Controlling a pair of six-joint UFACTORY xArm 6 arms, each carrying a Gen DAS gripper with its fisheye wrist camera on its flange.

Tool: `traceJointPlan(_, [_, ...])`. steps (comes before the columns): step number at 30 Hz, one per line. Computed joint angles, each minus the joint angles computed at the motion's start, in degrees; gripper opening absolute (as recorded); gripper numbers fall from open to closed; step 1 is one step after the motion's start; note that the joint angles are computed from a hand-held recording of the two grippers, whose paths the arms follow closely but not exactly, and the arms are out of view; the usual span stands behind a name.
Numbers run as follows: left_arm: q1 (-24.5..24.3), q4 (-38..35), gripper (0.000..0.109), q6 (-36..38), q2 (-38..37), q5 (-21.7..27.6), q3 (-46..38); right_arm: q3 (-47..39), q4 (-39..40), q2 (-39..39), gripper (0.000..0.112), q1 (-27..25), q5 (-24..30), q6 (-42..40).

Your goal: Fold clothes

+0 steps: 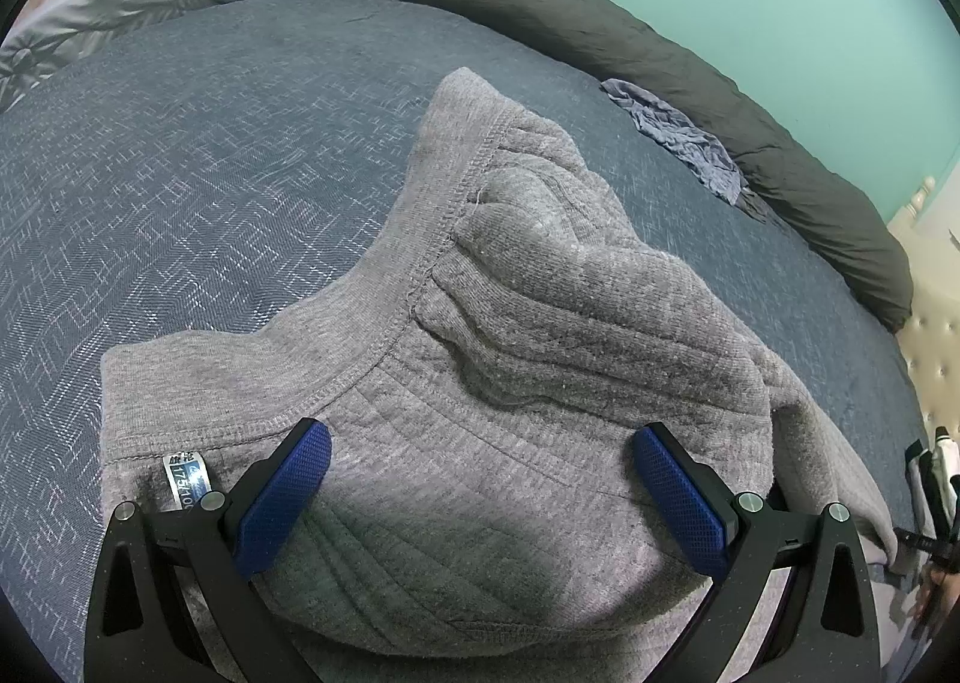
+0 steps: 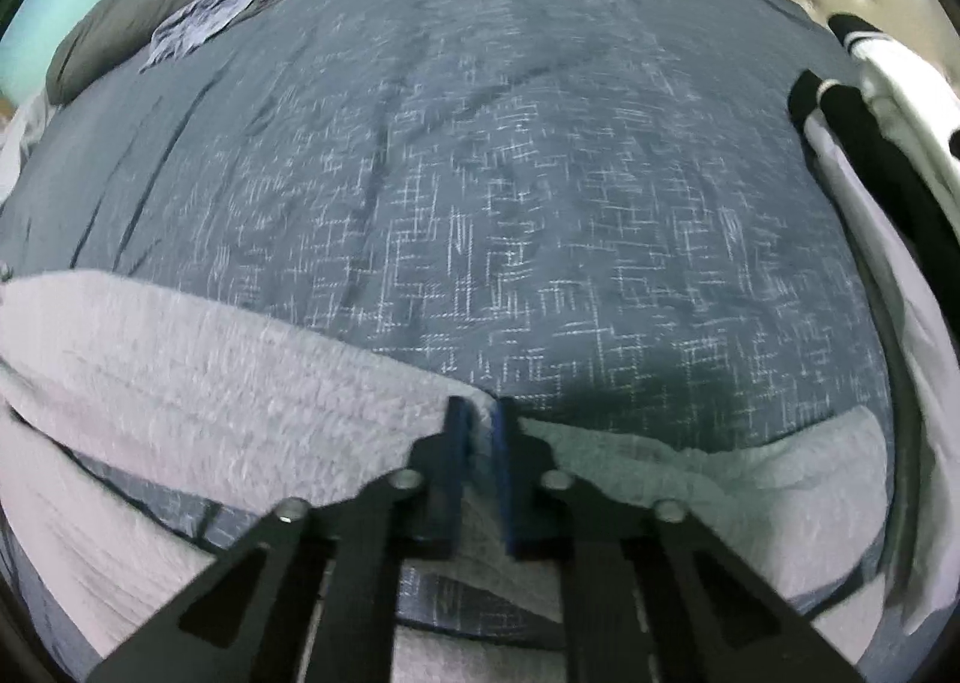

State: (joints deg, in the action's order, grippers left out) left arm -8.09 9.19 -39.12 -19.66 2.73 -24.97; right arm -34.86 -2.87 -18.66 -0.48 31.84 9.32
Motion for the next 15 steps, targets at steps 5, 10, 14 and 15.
traceJointPlan(5, [1.38, 7.85, 0.103, -7.17, -1.01, -0.38, 0.36, 0.59, -2.98, -1.59, 0.003, -0.29, -4.20, 3.28])
traceJointPlan(10, [3.55, 20.76, 0.103, -17.86, -3.39, 0.10, 0.22, -2.47, -3.47, 0.75, 0.003, -0.55, -5.76, 4.87])
traceJointPlan(14, [3.13, 27.24, 0.103, -21.27, -4.84, -0.47, -0.43, -5.83, -4.66, 5.19, 0.003, -0.44, -5.96, 7.70])
traceJointPlan(15, [2.27, 26.88, 0.103, -20.02, -4.81, -0.21, -0.80, -6.71, -4.38, 6.27, 0.003, -0.50, -5.74, 8.44])
